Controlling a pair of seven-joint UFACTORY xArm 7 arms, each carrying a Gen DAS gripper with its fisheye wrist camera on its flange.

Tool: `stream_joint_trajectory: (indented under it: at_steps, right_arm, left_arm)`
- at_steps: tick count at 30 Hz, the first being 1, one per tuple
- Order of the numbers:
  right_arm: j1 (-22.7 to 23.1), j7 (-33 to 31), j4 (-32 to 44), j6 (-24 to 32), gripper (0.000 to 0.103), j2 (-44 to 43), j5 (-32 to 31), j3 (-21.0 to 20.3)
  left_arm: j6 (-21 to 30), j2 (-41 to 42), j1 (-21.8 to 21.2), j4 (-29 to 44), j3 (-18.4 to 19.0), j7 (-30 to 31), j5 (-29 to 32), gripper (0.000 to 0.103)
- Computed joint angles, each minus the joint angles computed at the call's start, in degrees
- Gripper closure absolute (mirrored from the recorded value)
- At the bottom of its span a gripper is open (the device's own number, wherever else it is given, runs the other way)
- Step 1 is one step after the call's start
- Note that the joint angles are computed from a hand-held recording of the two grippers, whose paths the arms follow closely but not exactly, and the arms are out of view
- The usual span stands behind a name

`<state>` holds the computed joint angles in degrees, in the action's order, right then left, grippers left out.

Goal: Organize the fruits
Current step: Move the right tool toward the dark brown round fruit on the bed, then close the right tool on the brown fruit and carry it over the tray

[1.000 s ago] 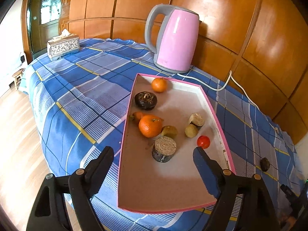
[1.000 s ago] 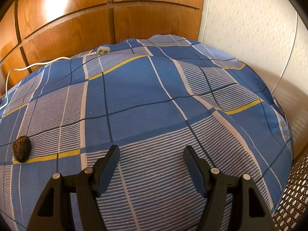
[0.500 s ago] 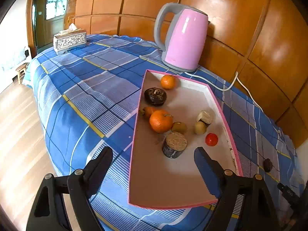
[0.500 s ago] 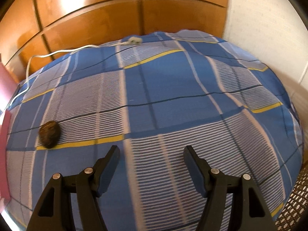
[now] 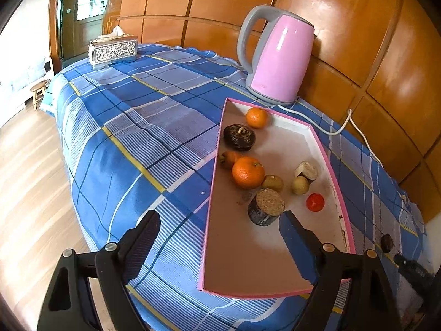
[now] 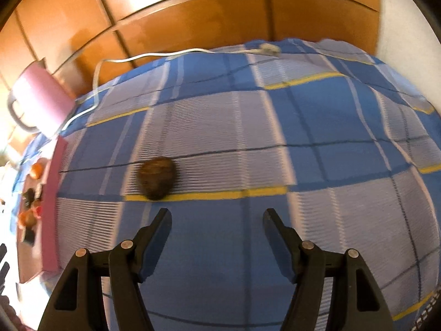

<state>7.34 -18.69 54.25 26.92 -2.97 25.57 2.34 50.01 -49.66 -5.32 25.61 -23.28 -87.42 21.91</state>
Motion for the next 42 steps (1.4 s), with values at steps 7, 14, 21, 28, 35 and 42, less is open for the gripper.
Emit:
stream_joint_trajectory:
  at_steps: [7, 14, 21, 28, 35, 42]
  right_arm:
    - [1.58, -1.87, 5.4, 0.98, 0.034, 4.2, -2.64, 1.92]
    - [2.63, 3.54, 9.15, 1.52, 0.046, 8.42, -12.98, 3.19]
    - [3.06, 3.57, 7.5, -1.18, 0.057, 8.18, -17.09, 3.65]
    - [2.74, 1.62, 8.01, -0.18, 0.058, 8.12, -15.04, 4.05]
    - [3.26, -4.12, 6.46, 0.29, 0.058, 5.75, -8.86, 4.69]
    - [4.68, -12.59, 6.03, 4.3, 0.058, 2.87, 1.1, 4.77]
  left_arm:
    - [0.57, 0.04, -0.1, 0.3, -0.11, -0.04, 0.23, 0.015]
    - [0.88, -0.27, -0.32, -0.08, 0.34, -0.01, -0.04, 0.015]
    - [0.4, -0.44, -0.31, -0.62, 0.65, 0.06, -0.4, 0.015]
    - [0.23, -0.53, -0.29, -0.55, 0.69, 0.36, -0.58, 0.015]
    - [0.32, -0.88, -0.31, -0.4, 0.51, 0.33, -0.74, 0.015]
    - [0.9, -1.62, -0.26, -0.44, 0.35, 0.16, -0.92, 0.014]
